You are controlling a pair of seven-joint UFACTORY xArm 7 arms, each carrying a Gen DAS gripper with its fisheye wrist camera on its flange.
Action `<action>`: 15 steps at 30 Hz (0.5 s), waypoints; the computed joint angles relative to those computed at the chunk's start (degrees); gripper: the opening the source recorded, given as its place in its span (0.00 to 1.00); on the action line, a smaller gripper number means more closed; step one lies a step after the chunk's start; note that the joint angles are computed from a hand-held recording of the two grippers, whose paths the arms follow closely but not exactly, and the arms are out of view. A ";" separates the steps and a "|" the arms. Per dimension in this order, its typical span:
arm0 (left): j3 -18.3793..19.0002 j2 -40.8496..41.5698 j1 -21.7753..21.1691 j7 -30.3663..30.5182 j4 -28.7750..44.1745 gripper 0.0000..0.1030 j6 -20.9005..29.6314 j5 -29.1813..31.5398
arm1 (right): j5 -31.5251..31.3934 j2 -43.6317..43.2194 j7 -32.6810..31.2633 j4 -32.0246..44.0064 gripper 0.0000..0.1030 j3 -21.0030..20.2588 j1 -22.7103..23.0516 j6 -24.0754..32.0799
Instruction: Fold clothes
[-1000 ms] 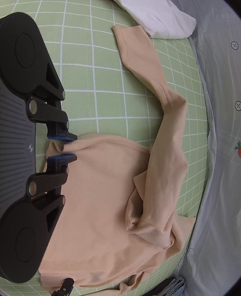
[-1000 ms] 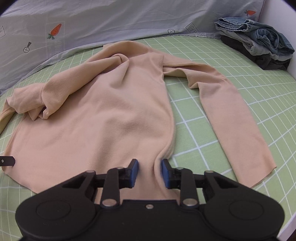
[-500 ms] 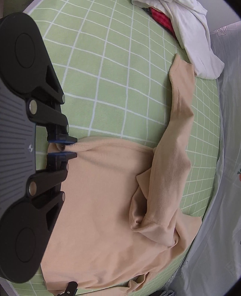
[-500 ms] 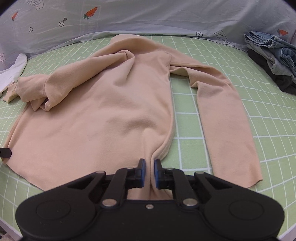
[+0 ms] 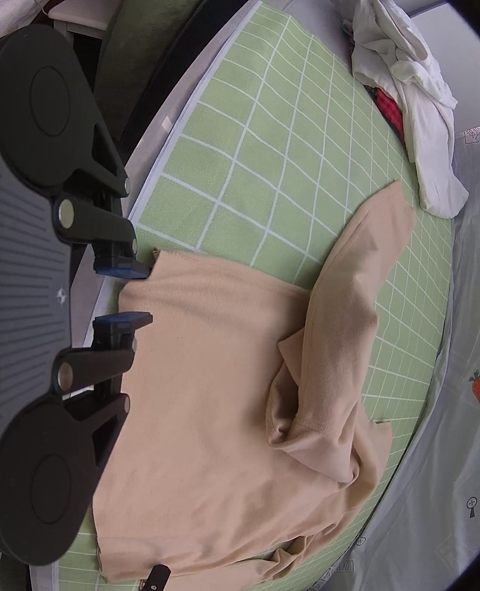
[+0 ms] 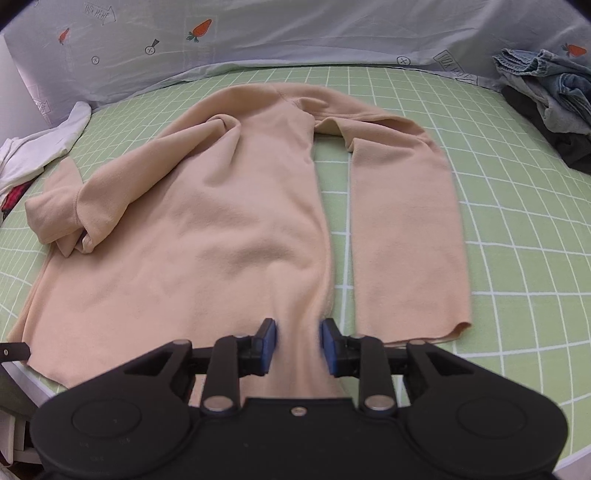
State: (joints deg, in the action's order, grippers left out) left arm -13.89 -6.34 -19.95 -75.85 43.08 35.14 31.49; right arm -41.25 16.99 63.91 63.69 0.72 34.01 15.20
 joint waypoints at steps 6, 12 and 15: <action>-1.42 -0.21 -0.83 -3.56 2.73 0.34 2.71 3.10 | -11.70 -2.69 16.63 -1.92 0.56 -5.00 1.22 4.44; -0.80 3.27 -2.28 -0.60 7.27 0.35 4.01 3.15 | -13.05 -3.04 20.71 -4.11 0.37 -2.54 -3.81 5.65; -0.13 5.35 -3.22 1.54 9.52 0.35 4.40 2.35 | -14.99 -2.78 18.95 -4.09 0.11 -1.07 -5.83 4.40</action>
State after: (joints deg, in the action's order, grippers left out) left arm -14.02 -0.99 -23.16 -74.30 52.59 39.54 33.84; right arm -56.24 14.22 82.86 59.60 -0.34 28.18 19.60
